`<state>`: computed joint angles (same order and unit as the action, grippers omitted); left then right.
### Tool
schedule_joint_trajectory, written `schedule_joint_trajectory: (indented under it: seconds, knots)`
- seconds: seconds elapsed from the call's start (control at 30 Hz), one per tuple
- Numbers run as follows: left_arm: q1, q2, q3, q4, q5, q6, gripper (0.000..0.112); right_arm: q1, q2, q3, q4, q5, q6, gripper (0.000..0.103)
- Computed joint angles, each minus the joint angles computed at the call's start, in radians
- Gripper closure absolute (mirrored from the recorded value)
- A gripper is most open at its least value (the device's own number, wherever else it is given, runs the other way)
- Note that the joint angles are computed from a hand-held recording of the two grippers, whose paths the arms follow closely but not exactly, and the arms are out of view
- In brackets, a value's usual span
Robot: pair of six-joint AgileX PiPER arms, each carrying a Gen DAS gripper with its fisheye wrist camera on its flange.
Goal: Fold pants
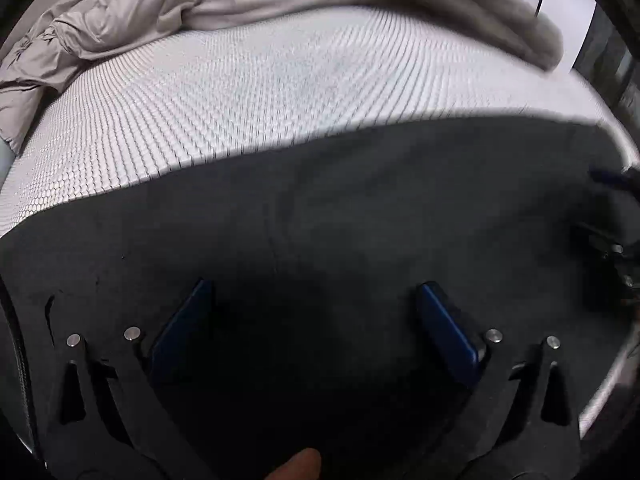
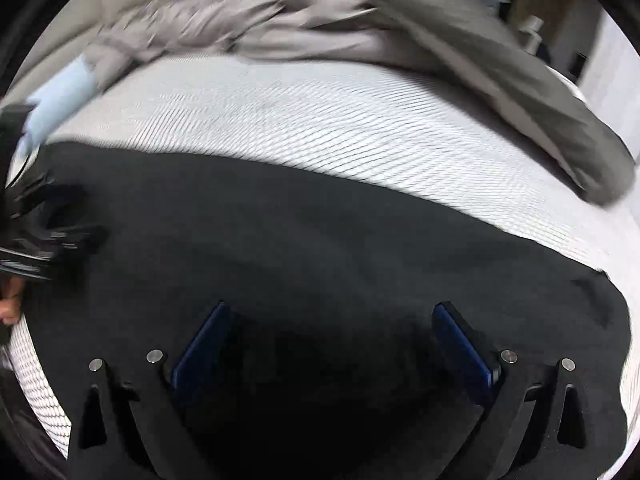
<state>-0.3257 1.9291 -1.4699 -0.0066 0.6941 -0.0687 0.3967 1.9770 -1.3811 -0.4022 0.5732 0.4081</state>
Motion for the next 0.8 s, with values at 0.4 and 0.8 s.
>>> schedule_joint_trajectory:
  seconds: [0.4,0.8]
  knots:
    - [0.216,-0.339,0.381,-0.068,-0.106,0.154,0.011,-0.14,-0.195,0.33,-0.209,-0.055,0.257,0.001]
    - [-0.048,-0.364,0.431,-0.137,-0.097,0.22,0.009,0.102,-0.23,0.409,-0.073,-0.165,0.03,0.001]
